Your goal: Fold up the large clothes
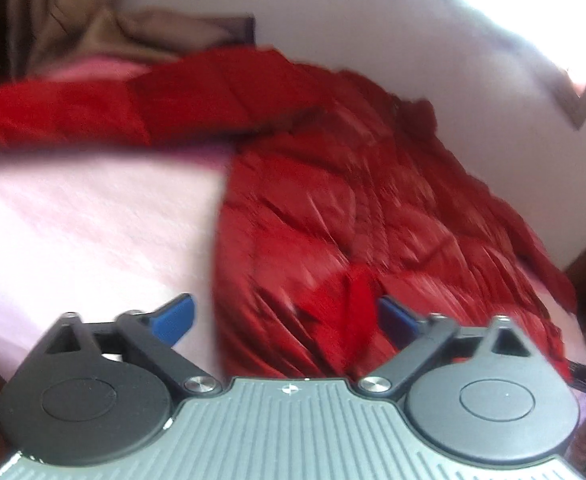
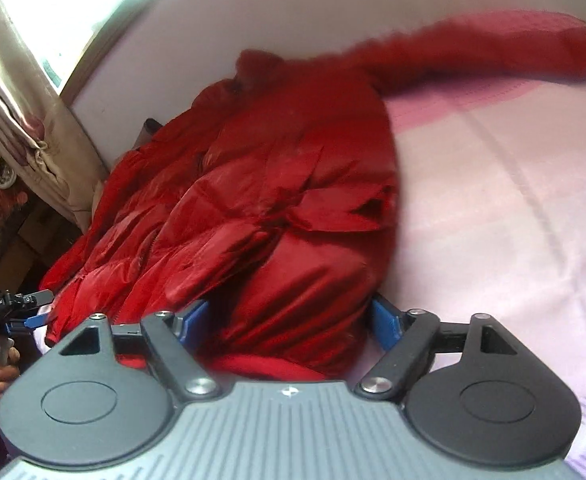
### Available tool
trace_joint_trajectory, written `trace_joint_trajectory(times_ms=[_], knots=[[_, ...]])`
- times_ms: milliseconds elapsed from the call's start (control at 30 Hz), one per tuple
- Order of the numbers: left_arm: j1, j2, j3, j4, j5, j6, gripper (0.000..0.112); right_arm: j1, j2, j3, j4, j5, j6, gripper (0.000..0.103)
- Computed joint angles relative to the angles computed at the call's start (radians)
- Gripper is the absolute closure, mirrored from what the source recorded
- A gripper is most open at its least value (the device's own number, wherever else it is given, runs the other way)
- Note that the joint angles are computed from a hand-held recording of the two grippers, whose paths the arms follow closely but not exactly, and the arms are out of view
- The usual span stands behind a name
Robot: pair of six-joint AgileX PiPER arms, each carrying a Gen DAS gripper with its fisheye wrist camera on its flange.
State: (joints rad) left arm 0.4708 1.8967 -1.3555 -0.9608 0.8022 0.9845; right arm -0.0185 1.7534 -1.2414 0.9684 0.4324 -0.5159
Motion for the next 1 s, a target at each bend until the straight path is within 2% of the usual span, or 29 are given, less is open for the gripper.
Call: trace_joint_trajectory(times_ms=[33, 67, 100, 133, 167, 300, 500, 567, 633, 700, 767, 800, 867, 1000], knots=[[-0.006, 0.012, -0.009, 0.014, 0.022, -0.009, 0.052, 0.008, 0.003, -0.007, -0.024, -0.009, 0.023, 0.054], [-0.019, 0.008, 0.001, 0.033, 0.004, -0.012, 0.065, 0.017, 0.021, -0.023, -0.056, -0.010, 0.051, 0.063], [-0.029, -0.009, 0.029, 0.032, -0.035, 0.011, 0.069, 0.029, 0.033, -0.031, -0.068, -0.022, 0.063, 0.071], [-0.025, -0.025, 0.052, 0.009, -0.046, 0.048, 0.080, 0.035, 0.027, -0.020, -0.058, -0.035, 0.048, 0.074], [-0.016, -0.040, 0.071, -0.015, -0.043, 0.079, 0.086, 0.039, 0.018, -0.010, -0.050, -0.042, 0.040, 0.079], [0.010, -0.116, 0.120, 0.024, -0.030, 0.075, 0.092, 0.034, -0.040, 0.036, -0.053, -0.026, 0.049, 0.087], [0.075, -0.241, 0.255, 0.067, -0.017, 0.142, 0.093, 0.049, -0.215, 0.206, -0.031, 0.025, 0.085, 0.088], [0.084, -0.276, 0.308, 0.054, -0.051, 0.206, 0.086, 0.042, -0.254, 0.265, 0.022, 0.043, 0.052, 0.084], [0.090, -0.314, 0.334, 0.049, -0.072, 0.234, 0.078, 0.001, -0.286, 0.319, 0.148, 0.080, -0.042, 0.078], [0.095, -0.355, 0.348, 0.013, -0.082, 0.263, 0.063, -0.054, -0.320, 0.353, 0.236, 0.102, -0.091, 0.064], [0.087, -0.393, 0.365, -0.058, -0.116, 0.316, 0.023, -0.145, -0.363, 0.393, 0.370, 0.103, -0.179, 0.027], [0.083, -0.421, 0.386, -0.120, -0.131, 0.360, 0.017, -0.186, -0.380, 0.408, 0.434, 0.092, -0.228, 0.021], [0.060, -0.457, 0.418, -0.259, -0.165, 0.463, 0.013, -0.292, -0.382, 0.414, 0.563, 0.109, -0.328, 0.021], [-0.088, -0.440, 0.392, -0.364, -0.299, 0.472, 0.009, -0.456, -0.259, 0.316, 0.672, 0.121, -0.382, 0.021]])
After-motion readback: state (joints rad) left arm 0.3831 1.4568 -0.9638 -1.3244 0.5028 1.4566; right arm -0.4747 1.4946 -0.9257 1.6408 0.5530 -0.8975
